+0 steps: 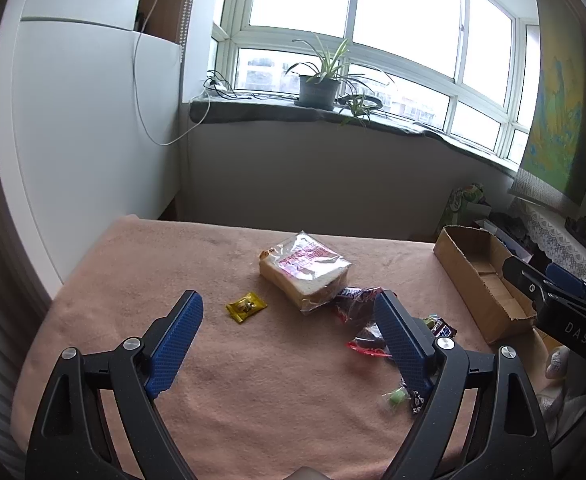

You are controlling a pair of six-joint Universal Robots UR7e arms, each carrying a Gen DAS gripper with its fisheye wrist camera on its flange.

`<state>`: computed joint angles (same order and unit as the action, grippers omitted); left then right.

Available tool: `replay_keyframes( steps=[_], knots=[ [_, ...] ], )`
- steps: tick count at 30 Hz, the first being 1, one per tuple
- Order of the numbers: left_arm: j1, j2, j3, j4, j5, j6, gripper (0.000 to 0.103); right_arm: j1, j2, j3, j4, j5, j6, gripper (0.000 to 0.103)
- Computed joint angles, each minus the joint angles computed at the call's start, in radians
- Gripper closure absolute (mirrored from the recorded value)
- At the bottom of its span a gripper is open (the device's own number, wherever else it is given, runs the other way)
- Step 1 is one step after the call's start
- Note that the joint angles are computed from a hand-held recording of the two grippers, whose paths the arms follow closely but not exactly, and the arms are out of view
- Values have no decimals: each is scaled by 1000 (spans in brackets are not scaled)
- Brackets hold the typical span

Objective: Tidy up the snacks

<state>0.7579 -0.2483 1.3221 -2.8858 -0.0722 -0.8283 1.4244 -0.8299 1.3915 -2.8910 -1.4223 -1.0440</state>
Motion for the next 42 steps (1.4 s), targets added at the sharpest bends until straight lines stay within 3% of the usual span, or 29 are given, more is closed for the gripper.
replay_keyframes(
  steps=[8,32,37,42],
  knots=[
    [1,-1,0,-1,-3,0,15,3,4,-4,0,-4,-6,0],
    [38,9,-27,-160,-51,143,15,32,75,-74,14,-65,-21,0],
    [62,-2,-17,-184,-81,143,15,48,120,-141,105,-81,-46,0],
    [92,-13,-9,-249,-138,165,15,65,182,-254,272,-89,-37,0]
  ],
)
